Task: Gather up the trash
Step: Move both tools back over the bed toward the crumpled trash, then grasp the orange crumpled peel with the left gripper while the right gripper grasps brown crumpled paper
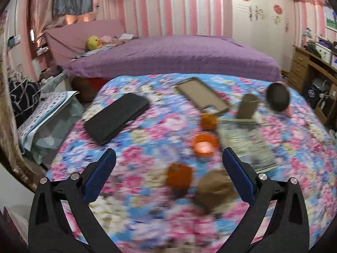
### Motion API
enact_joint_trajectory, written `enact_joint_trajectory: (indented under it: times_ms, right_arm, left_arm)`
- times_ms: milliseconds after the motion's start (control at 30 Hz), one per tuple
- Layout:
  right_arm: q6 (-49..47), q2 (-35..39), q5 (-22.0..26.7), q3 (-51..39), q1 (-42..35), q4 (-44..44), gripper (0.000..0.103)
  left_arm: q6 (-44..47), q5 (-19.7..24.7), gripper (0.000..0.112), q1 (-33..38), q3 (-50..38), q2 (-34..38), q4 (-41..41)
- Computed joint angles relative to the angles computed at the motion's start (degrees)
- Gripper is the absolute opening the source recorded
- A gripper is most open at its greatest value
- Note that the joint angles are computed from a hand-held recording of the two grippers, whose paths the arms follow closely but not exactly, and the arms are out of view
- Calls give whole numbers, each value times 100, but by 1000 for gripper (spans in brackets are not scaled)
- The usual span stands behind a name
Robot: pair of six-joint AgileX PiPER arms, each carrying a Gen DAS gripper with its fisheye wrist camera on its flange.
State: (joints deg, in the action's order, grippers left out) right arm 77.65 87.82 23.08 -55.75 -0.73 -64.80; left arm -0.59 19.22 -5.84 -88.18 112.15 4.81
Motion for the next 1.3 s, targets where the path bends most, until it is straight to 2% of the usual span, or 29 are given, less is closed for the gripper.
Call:
enact_joint_trajectory:
  times_ms: [100, 300, 500, 567, 733, 767, 800, 833, 900, 1100, 1167, 1300]
  right_arm:
    - [29, 113, 173, -124, 227, -1, 98]
    - [39, 320, 303, -315, 514, 129, 98]
    - [185, 481, 558, -430, 851, 127, 98]
    - [209, 571, 670, -497, 969, 157, 98]
    - [355, 787, 922, -682, 1294, 188, 98]
    - [380, 815, 932, -723, 1331, 220, 98]
    - [453, 847, 918, -767, 1392, 268, 98]
    - [512, 877, 888, -806, 1447, 331, 98]
    - [586, 943, 867, -890, 1558, 438, 98]
    - [1059, 1261, 1237, -1354, 2294, 296, 98]
    - [950, 1429, 1398, -1612, 2497, 372, 98]
    - [872, 1731, 1550, -2088, 2817, 535, 98]
  left_arm:
    - [927, 221, 97, 328, -207, 202, -849]
    - [1792, 839, 96, 615, -630, 658, -1636]
    - [2606, 1023, 96, 493, -604, 743, -2192]
    - [2638, 1198, 90, 408, -744, 849, -2122]
    - [2945, 1607, 62, 459, -1094, 1056, -2496]
    - [2929, 1629, 59, 463, -1160, 1100, -2491]
    - [3119, 1662, 52, 503, -1164, 1099, -2701]
    - [3320, 1701, 41, 541, -1158, 1094, -2909]
    - [3598, 1728, 30, 584, -1107, 1061, -3143]
    - [4070, 1332, 28, 823, -619, 715, -3349]
    - [4264, 1194, 28, 1005, -464, 591, -3423]
    - [4392, 1245, 28, 1386, -606, 653, -3504]
